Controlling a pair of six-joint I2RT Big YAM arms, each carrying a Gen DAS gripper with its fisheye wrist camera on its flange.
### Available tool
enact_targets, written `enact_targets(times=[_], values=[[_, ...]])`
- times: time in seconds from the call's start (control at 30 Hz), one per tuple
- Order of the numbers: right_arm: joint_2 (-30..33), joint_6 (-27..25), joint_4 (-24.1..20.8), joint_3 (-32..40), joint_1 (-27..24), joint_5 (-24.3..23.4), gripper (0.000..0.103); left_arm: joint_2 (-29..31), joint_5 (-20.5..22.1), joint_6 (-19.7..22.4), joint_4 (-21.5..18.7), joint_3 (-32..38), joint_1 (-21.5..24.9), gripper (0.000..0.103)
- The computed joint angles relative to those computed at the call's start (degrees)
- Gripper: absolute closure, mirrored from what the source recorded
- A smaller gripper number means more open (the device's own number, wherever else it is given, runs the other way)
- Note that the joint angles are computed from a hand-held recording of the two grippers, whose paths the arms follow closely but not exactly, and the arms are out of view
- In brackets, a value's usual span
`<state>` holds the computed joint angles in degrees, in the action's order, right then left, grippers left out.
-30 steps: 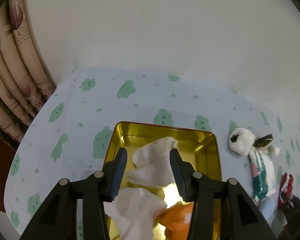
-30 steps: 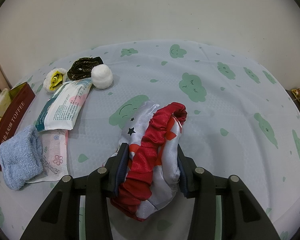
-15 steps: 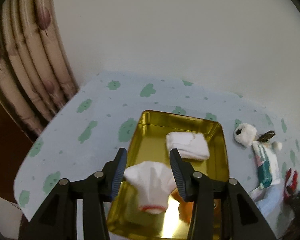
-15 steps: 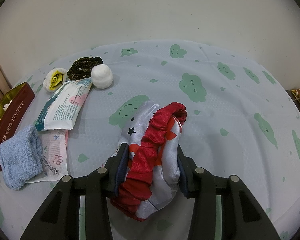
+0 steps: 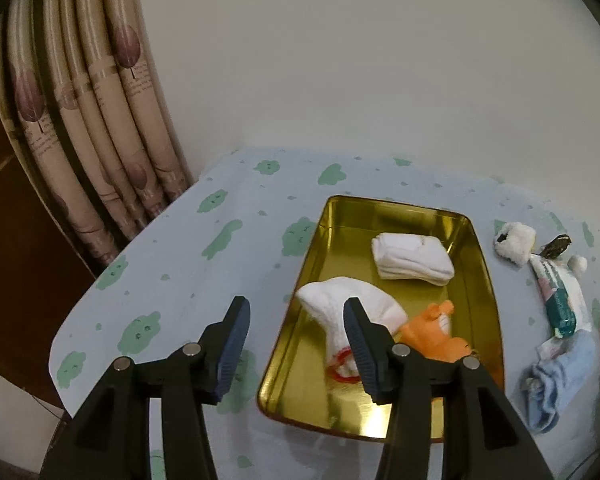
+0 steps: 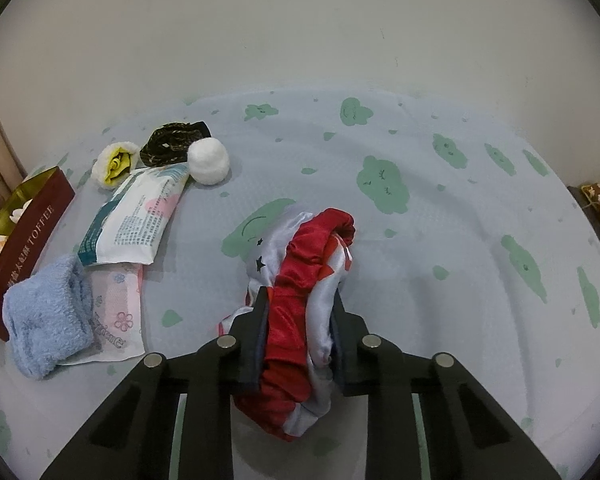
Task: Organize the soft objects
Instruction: 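Carry the shorts toward the tin with the right gripper while the left withdraws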
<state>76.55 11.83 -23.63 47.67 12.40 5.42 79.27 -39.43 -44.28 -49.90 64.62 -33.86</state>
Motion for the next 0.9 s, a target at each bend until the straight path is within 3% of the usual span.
enact_targets(times=[0.2,0.47,0.7,0.9], values=[[-1.4,-0.4,-2.6,1.7,1.8,2.7,0.082,-0.9,-3.0,-1.3,-0.7,-1.3,-0.1,0.052],[-2.1,-1.5,-4.9,6.5,6.9,2.5,0.082,-2.9,-2.6,-3.5,-1.1,-2.8,1.1,0.050],[1.5,-3.2,-6.1,13.1,14.4,0.4,0.082,-4.9,-2.7,-6.3,-2.3,-4.2,3.4,0.050],[8.9,-3.8,-7.1,21.3,20.3,-2.3,0.082,-5.7,-3.2,-9.8,-3.9,-4.9,5.0,0.050]])
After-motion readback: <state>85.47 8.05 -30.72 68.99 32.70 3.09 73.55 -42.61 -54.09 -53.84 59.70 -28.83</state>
